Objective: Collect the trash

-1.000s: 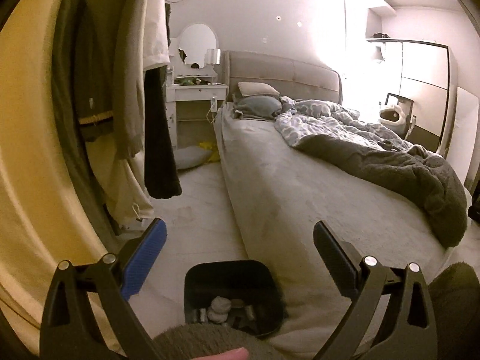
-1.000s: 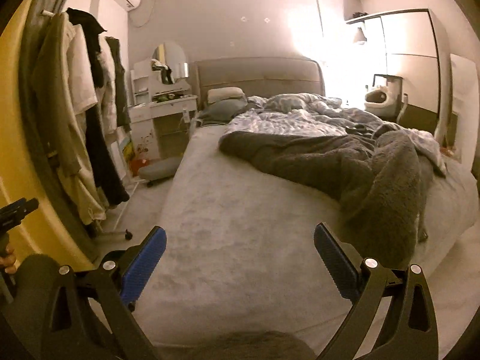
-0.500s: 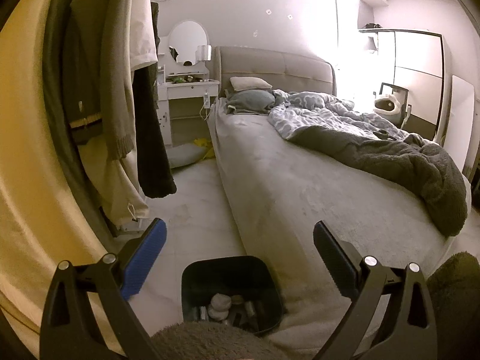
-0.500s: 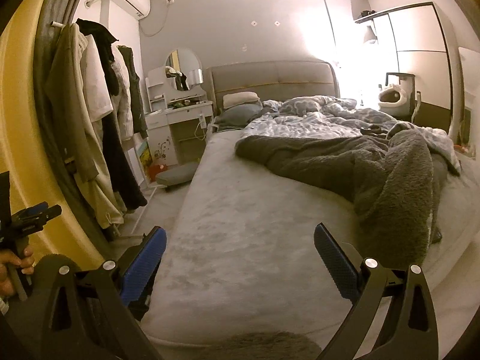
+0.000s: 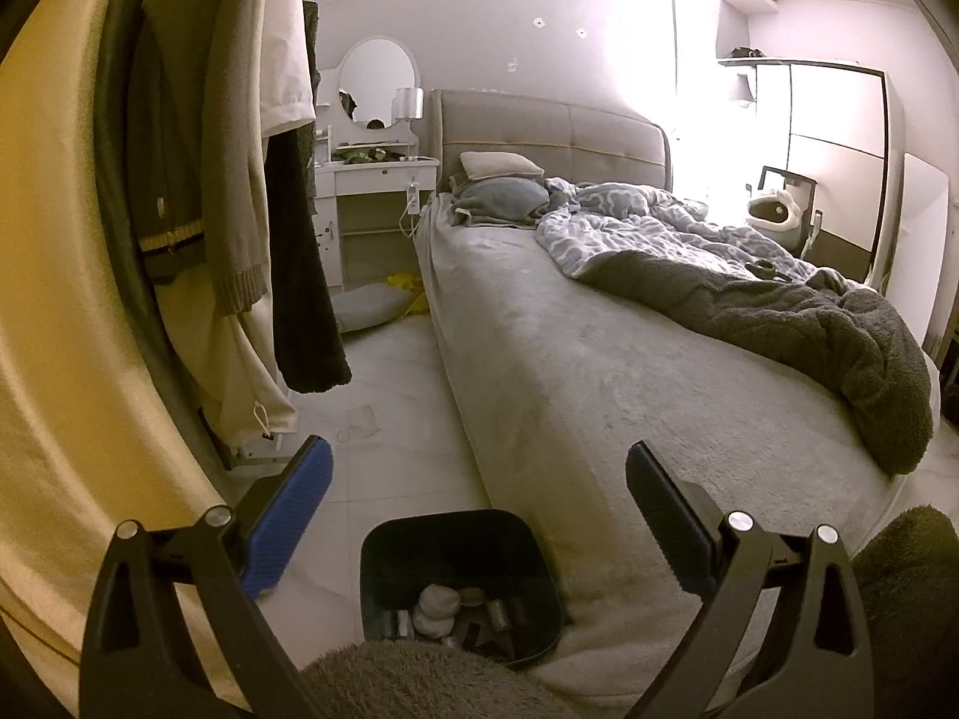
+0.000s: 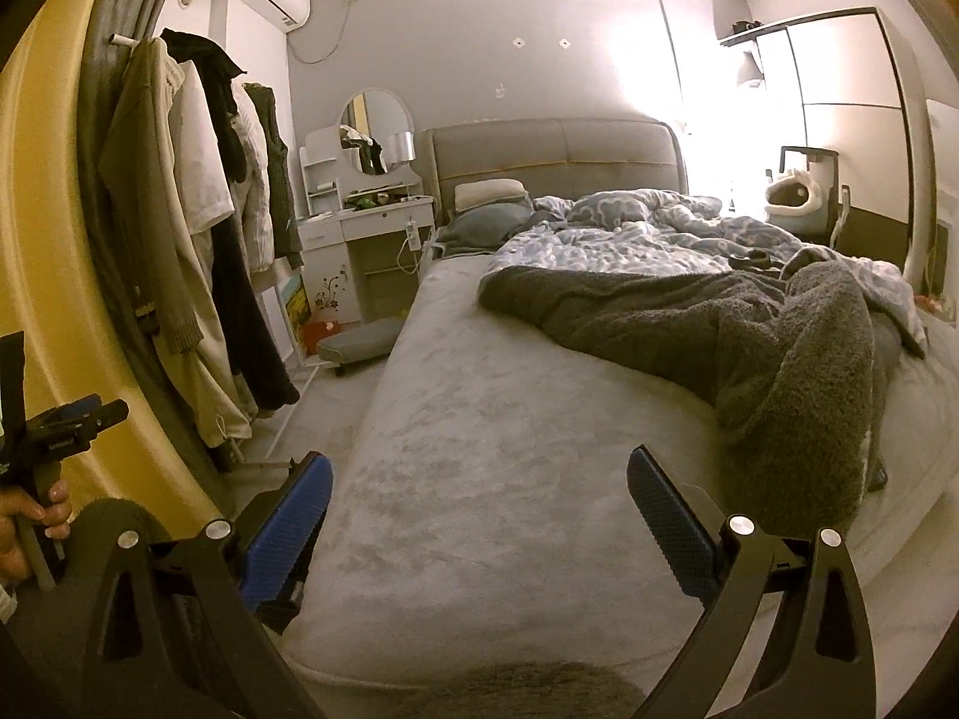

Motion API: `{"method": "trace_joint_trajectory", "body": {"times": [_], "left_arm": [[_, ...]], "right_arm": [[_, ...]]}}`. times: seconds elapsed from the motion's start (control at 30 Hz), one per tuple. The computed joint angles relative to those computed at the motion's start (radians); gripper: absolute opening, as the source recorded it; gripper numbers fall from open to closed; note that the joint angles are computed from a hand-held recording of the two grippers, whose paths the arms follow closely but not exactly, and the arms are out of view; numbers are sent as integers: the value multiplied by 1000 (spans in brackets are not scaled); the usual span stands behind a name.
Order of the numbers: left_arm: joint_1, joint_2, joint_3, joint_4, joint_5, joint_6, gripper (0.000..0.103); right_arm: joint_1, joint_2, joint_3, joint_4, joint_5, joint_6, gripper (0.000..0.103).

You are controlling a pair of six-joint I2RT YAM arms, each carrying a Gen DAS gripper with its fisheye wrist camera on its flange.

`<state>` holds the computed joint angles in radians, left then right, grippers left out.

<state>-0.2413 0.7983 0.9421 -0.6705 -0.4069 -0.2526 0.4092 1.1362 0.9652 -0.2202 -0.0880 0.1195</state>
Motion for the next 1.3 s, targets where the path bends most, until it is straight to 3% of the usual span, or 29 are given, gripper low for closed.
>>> {"method": "trace_joint_trajectory", "body": {"times": [1.3], "left_arm": [[7, -2, -3, 5, 12, 4, 100]], "right_arm": [[14, -2, 0, -3, 16, 7, 100]]}}
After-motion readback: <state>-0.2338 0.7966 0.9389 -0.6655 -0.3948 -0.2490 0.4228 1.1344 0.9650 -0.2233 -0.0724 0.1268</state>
